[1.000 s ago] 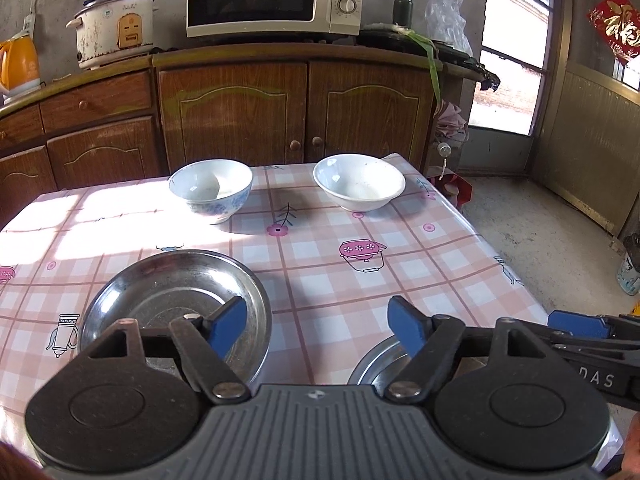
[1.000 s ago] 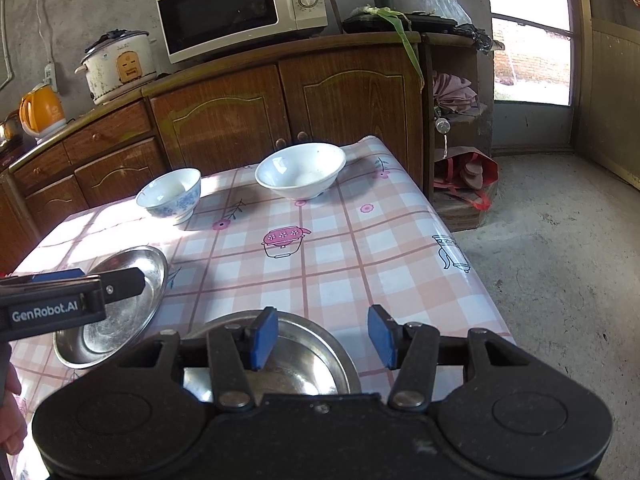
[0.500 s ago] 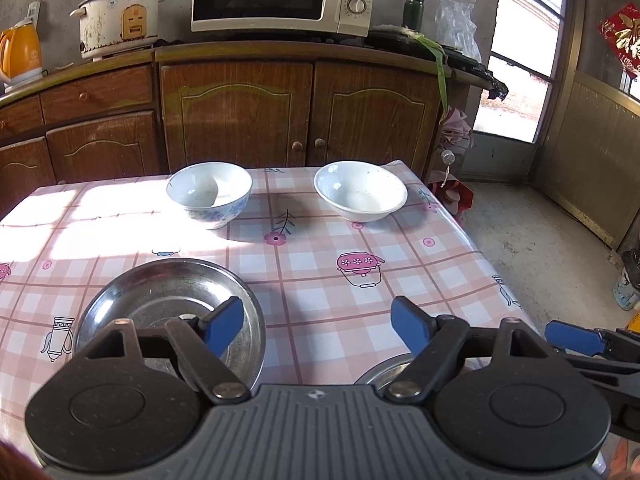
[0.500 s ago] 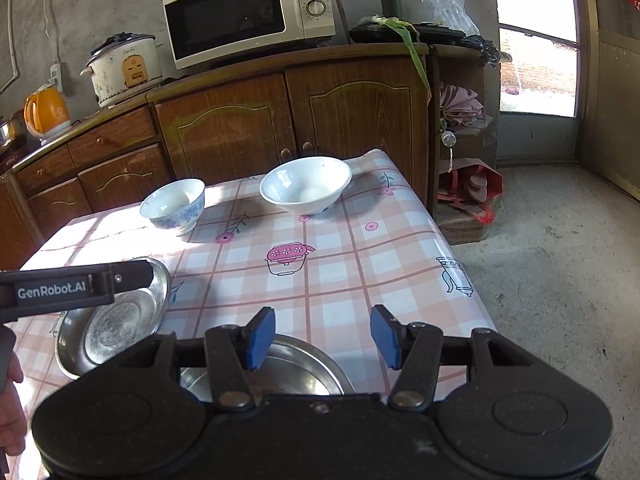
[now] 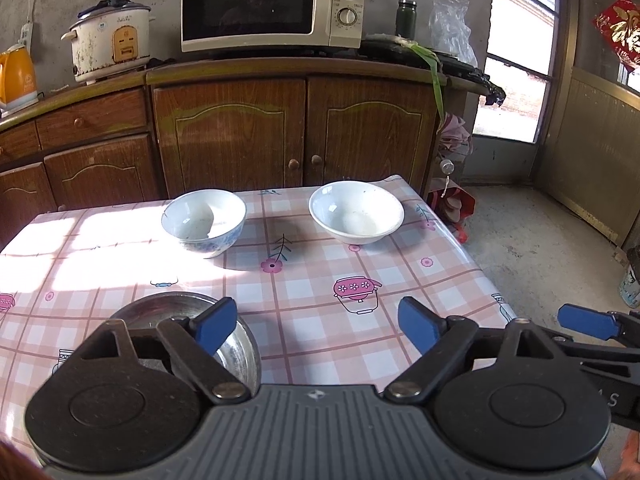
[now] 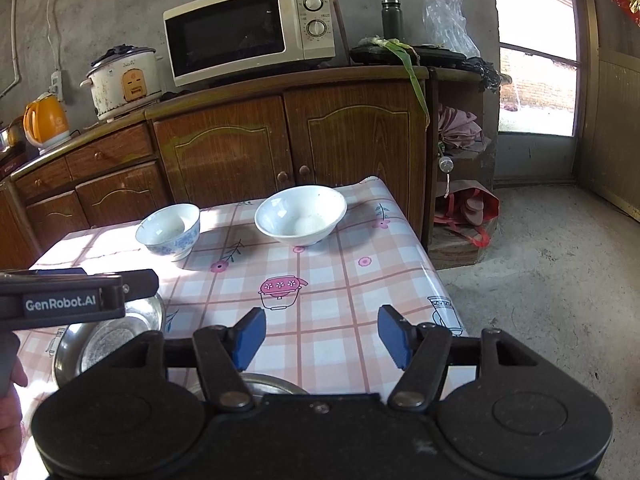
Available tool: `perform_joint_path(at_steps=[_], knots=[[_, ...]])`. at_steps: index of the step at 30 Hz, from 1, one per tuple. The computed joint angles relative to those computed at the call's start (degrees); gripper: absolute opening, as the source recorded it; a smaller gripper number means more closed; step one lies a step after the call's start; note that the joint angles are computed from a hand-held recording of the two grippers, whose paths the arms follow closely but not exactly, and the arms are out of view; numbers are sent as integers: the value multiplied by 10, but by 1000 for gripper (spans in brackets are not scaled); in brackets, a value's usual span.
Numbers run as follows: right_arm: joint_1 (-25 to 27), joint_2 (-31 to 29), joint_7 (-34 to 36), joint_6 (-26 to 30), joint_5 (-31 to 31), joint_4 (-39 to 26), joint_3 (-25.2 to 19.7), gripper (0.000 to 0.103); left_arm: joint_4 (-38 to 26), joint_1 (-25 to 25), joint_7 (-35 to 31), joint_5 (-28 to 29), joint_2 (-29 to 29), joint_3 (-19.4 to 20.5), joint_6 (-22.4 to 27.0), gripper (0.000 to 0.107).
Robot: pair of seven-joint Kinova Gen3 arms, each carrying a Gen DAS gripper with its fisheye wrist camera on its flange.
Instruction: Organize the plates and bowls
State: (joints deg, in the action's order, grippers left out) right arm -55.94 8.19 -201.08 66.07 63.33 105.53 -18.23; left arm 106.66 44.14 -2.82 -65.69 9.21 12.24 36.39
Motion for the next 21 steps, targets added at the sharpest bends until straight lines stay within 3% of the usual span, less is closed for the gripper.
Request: perform_joint_path(at_steps=[21], knots=[[36, -8, 17, -38, 10, 5, 12, 77, -38, -1, -56, 27, 24, -22, 1, 96]])
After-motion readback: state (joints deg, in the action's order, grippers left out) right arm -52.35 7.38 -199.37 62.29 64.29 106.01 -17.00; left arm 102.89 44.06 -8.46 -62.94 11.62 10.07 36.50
